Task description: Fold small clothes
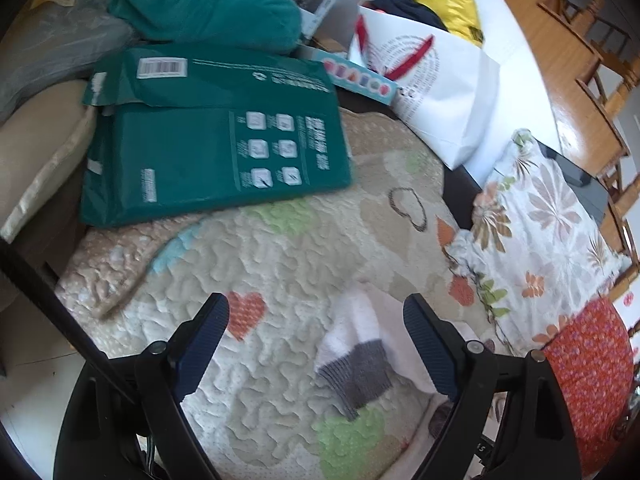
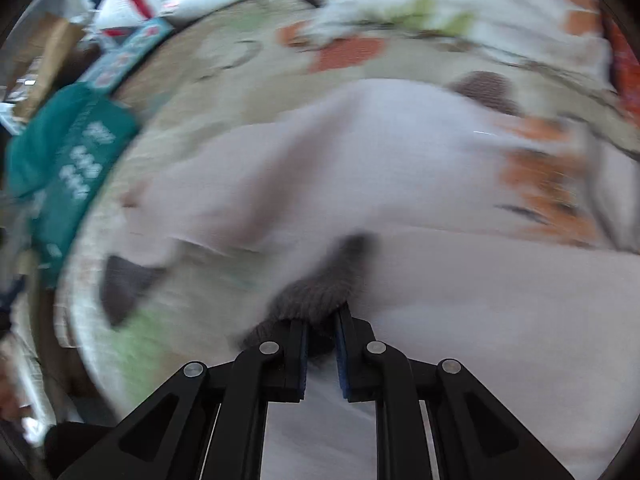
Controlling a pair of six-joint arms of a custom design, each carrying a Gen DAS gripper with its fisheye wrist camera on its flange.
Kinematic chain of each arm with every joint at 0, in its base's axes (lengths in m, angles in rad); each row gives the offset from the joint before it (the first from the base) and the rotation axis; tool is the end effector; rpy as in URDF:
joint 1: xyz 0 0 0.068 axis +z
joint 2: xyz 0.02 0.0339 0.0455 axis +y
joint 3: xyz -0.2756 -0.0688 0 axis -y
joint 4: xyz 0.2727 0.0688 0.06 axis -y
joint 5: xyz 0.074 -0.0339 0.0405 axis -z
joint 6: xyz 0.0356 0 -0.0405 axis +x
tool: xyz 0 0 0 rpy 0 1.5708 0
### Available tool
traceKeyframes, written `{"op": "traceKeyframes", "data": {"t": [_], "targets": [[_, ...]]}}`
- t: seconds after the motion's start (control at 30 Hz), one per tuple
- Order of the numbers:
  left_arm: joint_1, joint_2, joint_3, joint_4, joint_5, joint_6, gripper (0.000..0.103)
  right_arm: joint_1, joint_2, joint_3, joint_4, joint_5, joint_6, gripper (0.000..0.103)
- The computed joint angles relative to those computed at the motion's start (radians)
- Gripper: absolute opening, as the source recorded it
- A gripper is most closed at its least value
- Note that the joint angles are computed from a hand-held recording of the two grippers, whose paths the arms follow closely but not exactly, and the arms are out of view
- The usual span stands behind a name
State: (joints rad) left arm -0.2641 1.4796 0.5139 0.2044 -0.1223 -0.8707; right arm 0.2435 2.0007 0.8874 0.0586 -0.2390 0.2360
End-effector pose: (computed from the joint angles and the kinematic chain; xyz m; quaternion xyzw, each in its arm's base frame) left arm 0.2700 -0.0685 0.1224 -0.2970 0.8684 -0.1639 0.3616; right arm 0.3500 0.0956 0.0514 -0.0340 0.9599 0.1721 0.2188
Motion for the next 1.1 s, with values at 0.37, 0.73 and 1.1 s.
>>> {"op": "traceKeyframes", "data": {"t": [0.37, 0.73, 1.1], "targets": [[0.171, -0.238, -0.158, -0.001, -0.134, -0.065, 0.088, 0.376, -0.056, 0.050, 0.029, 0.102, -0.063, 0.044], [0.200, -0.191, -0.141, 0.000, -0.087, -0.064, 0.088, 0.504, 0.230, 0.316, -0.096, 0.375, -0.117, 0.017], [0.026, -0.110, -0.062, -0.028, -0.160, -0.056, 0.088, 0.394, -0.295, 0.054, -0.164, 0.450, -0.241, 0.005]]}}
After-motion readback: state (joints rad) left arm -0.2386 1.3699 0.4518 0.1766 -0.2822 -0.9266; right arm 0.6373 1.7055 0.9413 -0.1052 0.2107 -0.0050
